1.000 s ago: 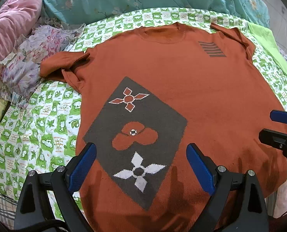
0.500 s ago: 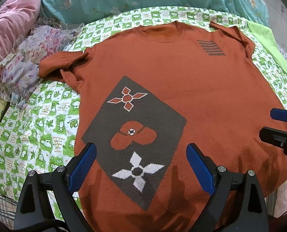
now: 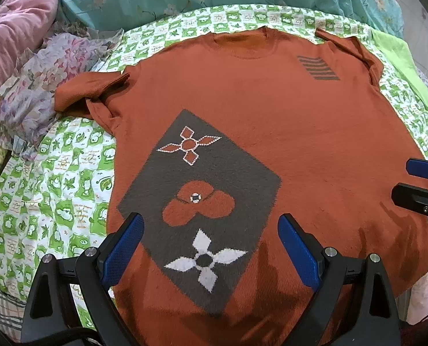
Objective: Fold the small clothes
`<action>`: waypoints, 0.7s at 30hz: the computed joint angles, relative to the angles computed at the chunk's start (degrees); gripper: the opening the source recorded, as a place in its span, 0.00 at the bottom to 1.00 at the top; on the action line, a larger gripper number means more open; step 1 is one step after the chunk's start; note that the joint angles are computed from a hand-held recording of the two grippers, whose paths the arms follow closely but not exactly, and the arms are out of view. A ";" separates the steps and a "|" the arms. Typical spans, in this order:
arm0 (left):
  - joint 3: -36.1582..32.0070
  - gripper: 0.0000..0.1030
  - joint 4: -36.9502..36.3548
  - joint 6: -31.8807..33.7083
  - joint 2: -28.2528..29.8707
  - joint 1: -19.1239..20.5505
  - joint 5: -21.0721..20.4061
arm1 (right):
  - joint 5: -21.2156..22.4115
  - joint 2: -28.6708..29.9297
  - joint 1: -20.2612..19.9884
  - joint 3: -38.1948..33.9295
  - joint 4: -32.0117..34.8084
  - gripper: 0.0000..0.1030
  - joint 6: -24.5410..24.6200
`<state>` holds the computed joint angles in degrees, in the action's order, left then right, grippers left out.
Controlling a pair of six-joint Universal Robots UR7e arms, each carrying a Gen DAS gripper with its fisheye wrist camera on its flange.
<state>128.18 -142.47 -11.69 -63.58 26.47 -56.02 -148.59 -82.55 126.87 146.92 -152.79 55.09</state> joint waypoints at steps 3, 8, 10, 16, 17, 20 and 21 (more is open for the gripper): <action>-0.40 0.92 0.45 -0.09 0.43 0.20 -0.18 | -0.11 -0.25 -0.25 -0.04 0.47 0.68 0.06; -0.93 0.92 0.27 0.13 1.49 0.46 -0.20 | 0.78 -1.26 -1.15 0.24 0.43 0.68 -0.30; -1.32 0.92 0.38 0.18 1.92 0.57 -0.33 | 1.08 -1.92 -1.47 0.40 0.62 0.68 -0.30; -2.18 0.92 -0.25 0.11 3.37 0.93 -0.07 | 0.98 -3.81 -2.52 1.08 1.58 0.68 0.07; -2.48 0.92 0.04 0.22 3.57 1.01 -0.16 | 1.19 -4.47 -2.75 0.96 3.02 0.68 0.76; -3.54 0.92 -0.48 1.17 4.42 1.46 -0.46 | 0.54 -5.80 -3.43 1.81 1.81 0.68 -0.06; -4.20 0.92 -0.47 1.53 4.93 1.69 -0.58 | 0.29 -6.58 -3.75 2.00 2.09 0.68 -0.08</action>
